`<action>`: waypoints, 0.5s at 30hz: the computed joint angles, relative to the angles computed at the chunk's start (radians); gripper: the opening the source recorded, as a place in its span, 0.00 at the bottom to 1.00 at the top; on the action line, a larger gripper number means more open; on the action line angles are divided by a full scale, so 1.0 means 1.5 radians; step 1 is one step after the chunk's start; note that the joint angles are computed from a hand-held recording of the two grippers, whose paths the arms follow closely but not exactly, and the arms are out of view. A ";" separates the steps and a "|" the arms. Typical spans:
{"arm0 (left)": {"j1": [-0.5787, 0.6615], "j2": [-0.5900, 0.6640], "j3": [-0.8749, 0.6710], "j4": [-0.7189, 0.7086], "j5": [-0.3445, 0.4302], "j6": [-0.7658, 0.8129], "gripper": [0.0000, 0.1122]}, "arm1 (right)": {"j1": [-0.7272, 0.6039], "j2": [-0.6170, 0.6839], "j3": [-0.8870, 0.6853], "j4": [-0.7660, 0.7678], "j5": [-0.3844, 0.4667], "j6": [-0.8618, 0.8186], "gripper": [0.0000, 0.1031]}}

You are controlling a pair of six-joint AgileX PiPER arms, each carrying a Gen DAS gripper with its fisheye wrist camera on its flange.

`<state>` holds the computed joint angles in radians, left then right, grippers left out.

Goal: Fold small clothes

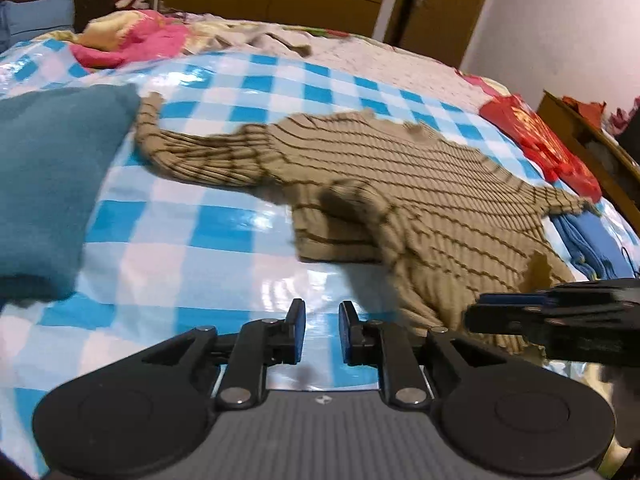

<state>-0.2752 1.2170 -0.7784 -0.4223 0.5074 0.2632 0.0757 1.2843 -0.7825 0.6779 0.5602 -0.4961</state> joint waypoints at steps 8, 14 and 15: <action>0.045 0.009 0.014 -0.121 -0.009 0.161 0.33 | -0.048 0.114 -0.034 0.048 0.076 0.030 0.24; 0.103 0.015 0.016 -0.214 0.021 0.255 0.34 | -0.006 0.084 -0.026 0.084 -0.002 0.019 0.36; 0.112 0.012 0.018 -0.222 0.024 0.266 0.34 | 0.007 0.082 -0.028 0.069 -0.027 0.028 0.36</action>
<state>-0.1070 1.2349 -0.7515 -0.7559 0.5431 0.6627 0.0865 1.4070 -0.8251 0.7807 0.5204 -0.4548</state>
